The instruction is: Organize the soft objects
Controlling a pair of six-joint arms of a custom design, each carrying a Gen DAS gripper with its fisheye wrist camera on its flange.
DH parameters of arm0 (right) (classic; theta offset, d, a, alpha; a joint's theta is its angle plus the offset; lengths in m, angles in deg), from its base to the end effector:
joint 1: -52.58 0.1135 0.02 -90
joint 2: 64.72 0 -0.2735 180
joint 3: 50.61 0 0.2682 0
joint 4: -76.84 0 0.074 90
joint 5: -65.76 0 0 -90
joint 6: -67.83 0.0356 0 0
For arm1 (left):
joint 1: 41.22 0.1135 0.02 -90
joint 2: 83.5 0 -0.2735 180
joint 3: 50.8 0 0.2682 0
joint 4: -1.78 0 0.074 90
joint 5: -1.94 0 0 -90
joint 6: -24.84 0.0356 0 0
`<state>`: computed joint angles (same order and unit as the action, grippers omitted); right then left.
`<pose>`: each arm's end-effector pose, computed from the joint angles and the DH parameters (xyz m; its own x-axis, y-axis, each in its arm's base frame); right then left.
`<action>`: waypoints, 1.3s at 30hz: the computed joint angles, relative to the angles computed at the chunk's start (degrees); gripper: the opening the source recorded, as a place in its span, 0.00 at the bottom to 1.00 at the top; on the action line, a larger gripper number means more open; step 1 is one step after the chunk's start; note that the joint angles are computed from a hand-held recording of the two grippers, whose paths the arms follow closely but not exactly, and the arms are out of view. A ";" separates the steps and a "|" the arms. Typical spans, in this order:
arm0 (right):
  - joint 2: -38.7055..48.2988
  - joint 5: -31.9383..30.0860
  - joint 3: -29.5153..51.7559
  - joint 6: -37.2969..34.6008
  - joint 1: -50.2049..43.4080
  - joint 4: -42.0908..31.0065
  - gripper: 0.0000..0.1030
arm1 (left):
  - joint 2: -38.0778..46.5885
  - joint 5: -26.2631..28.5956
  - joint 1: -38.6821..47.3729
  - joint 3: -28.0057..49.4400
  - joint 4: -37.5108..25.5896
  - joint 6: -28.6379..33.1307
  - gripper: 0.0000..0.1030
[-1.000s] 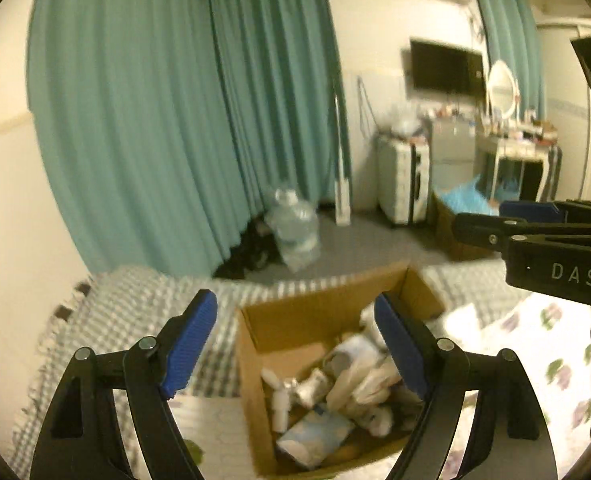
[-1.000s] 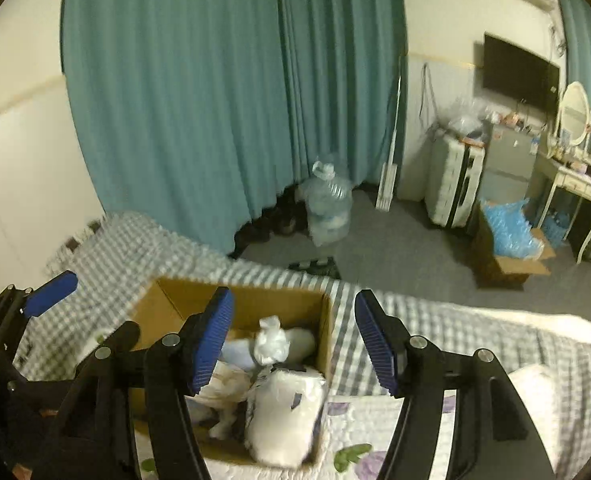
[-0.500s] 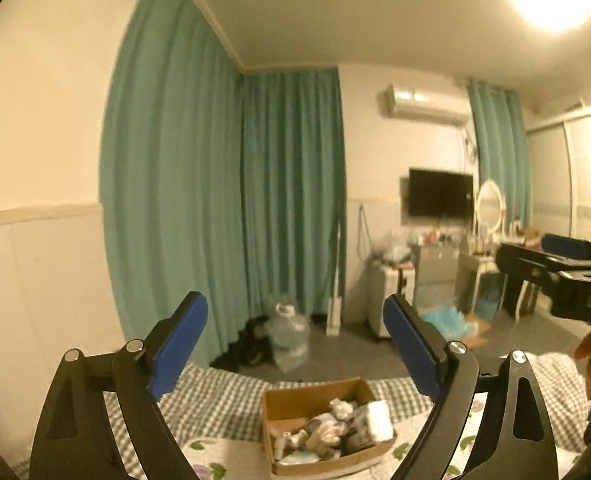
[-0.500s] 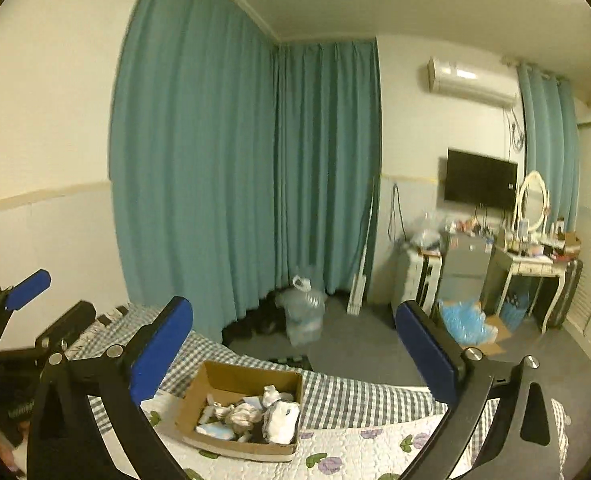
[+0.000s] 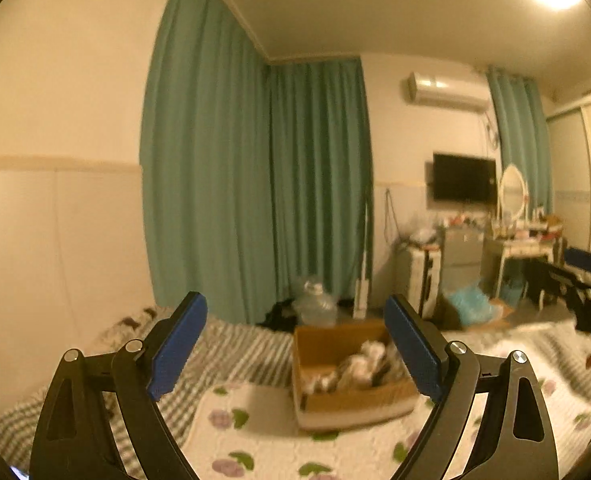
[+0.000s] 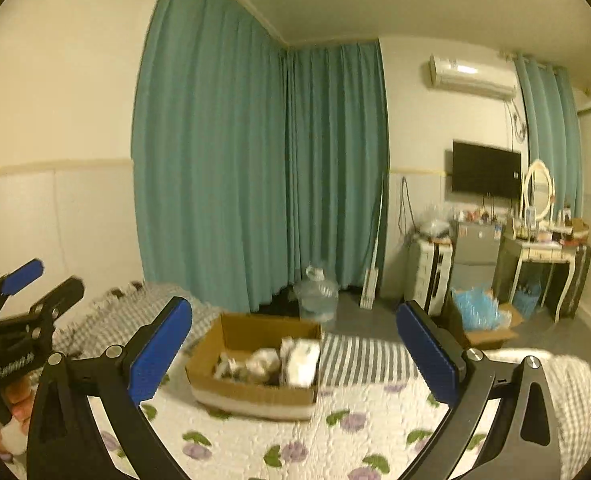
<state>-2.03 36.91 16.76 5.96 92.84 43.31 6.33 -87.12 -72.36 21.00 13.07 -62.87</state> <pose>0.2046 0.1324 0.3344 -0.1957 0.1324 -0.9717 0.4149 0.9090 0.0402 0.3276 -0.1986 0.2911 -0.0792 0.0945 -0.9924 0.5346 0.8443 0.0378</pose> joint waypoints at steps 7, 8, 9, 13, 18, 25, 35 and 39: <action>6.11 -12.80 -7.11 1.33 -10.22 8.53 1.00 | 8.47 -2.46 -1.58 2.04 -0.67 0.98 0.89; 7.08 -13.95 -7.38 1.32 -11.06 9.27 1.00 | 8.49 -2.44 -1.74 1.85 -0.83 1.05 0.89; 7.71 -14.83 -7.63 1.46 -11.72 9.76 1.00 | 8.53 -2.45 -1.82 1.80 -0.86 1.15 0.89; 8.73 -16.08 -8.14 2.12 -12.50 10.17 1.00 | 8.34 -1.45 -1.62 2.00 -2.18 0.56 0.89; 8.03 -15.23 -8.15 2.28 -11.62 9.80 1.00 | 7.69 -0.43 -1.32 0.18 -1.48 0.66 0.89; 8.63 -14.38 -7.79 2.32 -10.93 9.68 1.00 | 7.56 0.52 -1.49 0.86 -3.23 0.20 0.89; 8.92 -13.65 -6.96 2.56 -10.30 8.04 1.00 | 7.87 -0.02 -1.79 0.21 -2.49 -0.03 0.89; 9.00 -13.59 -6.91 2.68 -10.10 7.88 1.00 | 7.87 -0.33 -1.85 0.21 -2.64 -0.16 0.89</action>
<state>6.97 23.32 9.85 8.64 82.74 51.19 14.20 -87.45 -74.21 21.20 10.43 -63.03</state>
